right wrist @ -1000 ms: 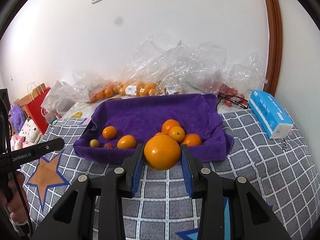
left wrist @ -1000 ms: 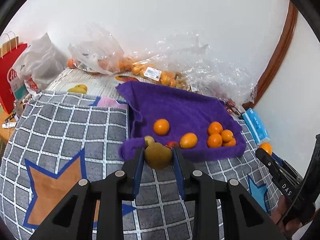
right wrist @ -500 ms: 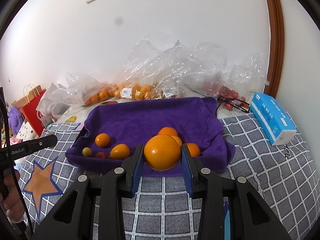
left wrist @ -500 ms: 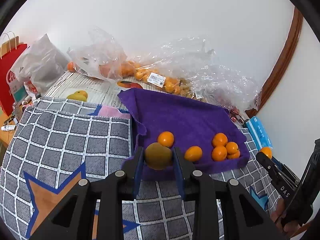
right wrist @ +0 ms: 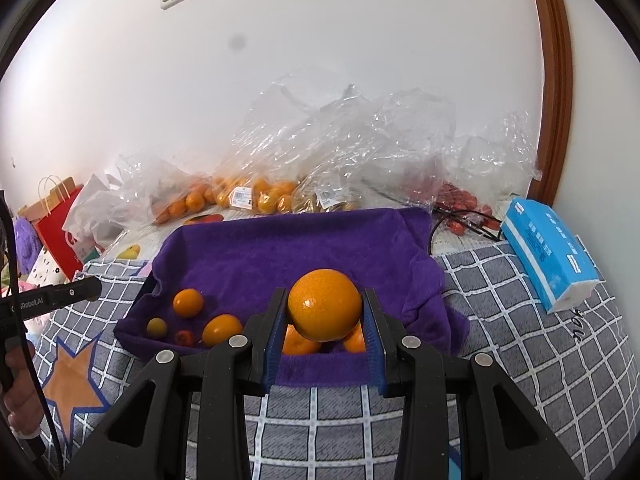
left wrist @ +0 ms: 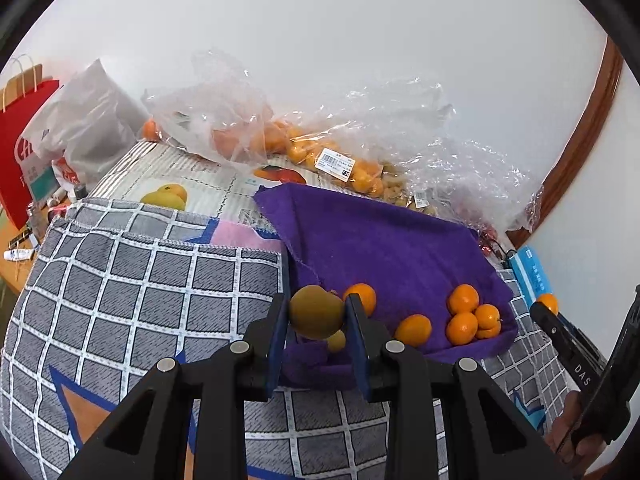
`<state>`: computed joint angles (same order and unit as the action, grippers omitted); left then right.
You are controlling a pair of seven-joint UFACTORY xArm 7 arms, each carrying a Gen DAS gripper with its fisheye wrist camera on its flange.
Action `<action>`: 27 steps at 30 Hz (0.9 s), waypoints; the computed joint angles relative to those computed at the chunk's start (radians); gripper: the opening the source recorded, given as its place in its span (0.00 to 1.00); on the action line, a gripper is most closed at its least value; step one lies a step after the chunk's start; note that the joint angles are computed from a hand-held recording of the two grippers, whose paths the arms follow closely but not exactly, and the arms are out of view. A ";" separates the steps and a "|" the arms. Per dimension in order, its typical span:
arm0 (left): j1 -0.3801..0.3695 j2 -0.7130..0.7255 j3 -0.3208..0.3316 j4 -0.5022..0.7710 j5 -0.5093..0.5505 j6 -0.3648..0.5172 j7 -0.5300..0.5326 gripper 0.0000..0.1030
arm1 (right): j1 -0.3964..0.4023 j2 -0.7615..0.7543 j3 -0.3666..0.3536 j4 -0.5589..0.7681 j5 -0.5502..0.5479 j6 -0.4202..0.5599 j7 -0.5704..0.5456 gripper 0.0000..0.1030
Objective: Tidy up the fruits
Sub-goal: 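Lower both fruits onto the towel and open the left and right grippers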
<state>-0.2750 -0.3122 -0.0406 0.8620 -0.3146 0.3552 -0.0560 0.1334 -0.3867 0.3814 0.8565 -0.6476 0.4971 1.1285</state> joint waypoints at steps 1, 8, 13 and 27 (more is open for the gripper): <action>-0.002 0.008 0.000 0.008 -0.002 0.002 0.001 0.27 | -0.002 0.008 -0.003 0.004 0.000 -0.003 -0.003 0.35; 0.003 0.059 -0.017 0.058 0.015 0.008 -0.010 0.27 | -0.012 0.045 -0.024 0.028 -0.024 -0.020 -0.016 0.35; -0.005 0.096 -0.023 0.084 0.002 0.009 0.004 0.27 | -0.022 0.063 -0.044 0.030 -0.042 -0.032 -0.018 0.35; -0.021 0.183 -0.054 0.150 -0.057 0.048 0.064 0.27 | -0.027 0.109 -0.097 0.011 -0.038 -0.060 -0.034 0.35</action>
